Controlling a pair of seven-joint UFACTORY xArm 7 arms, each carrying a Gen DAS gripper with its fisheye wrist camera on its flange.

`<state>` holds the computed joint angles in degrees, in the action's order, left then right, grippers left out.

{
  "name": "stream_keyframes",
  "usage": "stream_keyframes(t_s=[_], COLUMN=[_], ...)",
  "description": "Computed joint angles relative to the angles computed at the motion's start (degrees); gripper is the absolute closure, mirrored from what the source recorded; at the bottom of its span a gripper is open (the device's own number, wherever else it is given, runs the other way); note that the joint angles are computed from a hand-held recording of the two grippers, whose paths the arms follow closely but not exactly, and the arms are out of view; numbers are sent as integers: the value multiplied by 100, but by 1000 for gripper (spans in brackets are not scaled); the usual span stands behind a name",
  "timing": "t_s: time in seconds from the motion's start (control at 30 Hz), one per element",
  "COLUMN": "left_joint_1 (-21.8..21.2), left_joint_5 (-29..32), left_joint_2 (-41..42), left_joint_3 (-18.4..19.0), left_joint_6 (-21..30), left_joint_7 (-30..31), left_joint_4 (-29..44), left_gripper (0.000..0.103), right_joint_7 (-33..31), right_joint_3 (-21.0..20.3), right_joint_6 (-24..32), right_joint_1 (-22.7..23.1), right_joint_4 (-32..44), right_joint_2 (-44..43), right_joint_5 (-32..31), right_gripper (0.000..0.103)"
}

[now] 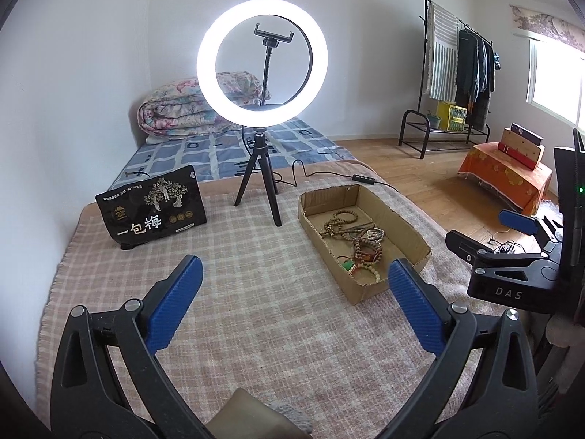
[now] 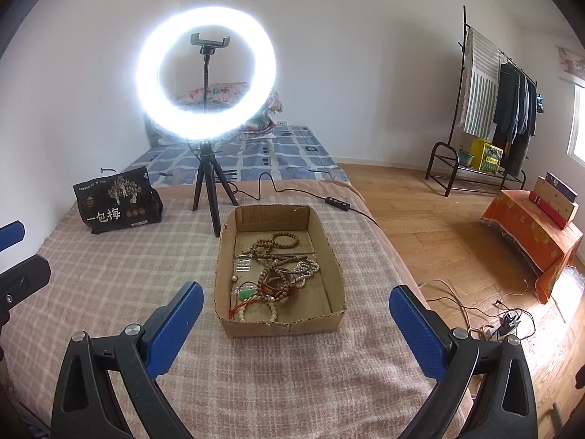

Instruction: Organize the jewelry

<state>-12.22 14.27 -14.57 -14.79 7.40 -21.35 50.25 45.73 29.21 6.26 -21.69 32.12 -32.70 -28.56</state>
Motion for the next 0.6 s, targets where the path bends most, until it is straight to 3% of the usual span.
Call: stream_keyframes(t_s=[0.6], left_joint_1=[-69], left_joint_5=[-53], left_joint_2=[-53], left_joint_3=[-2], left_joint_6=[5], left_joint_7=[109], left_joint_4=[-40], left_gripper=[0], right_joint_7=[2], right_joint_3=[-109], right_joint_6=[25], right_joint_1=[136], right_joint_4=[16], right_joint_2=[146], right_joint_5=[43], right_gripper=[0])
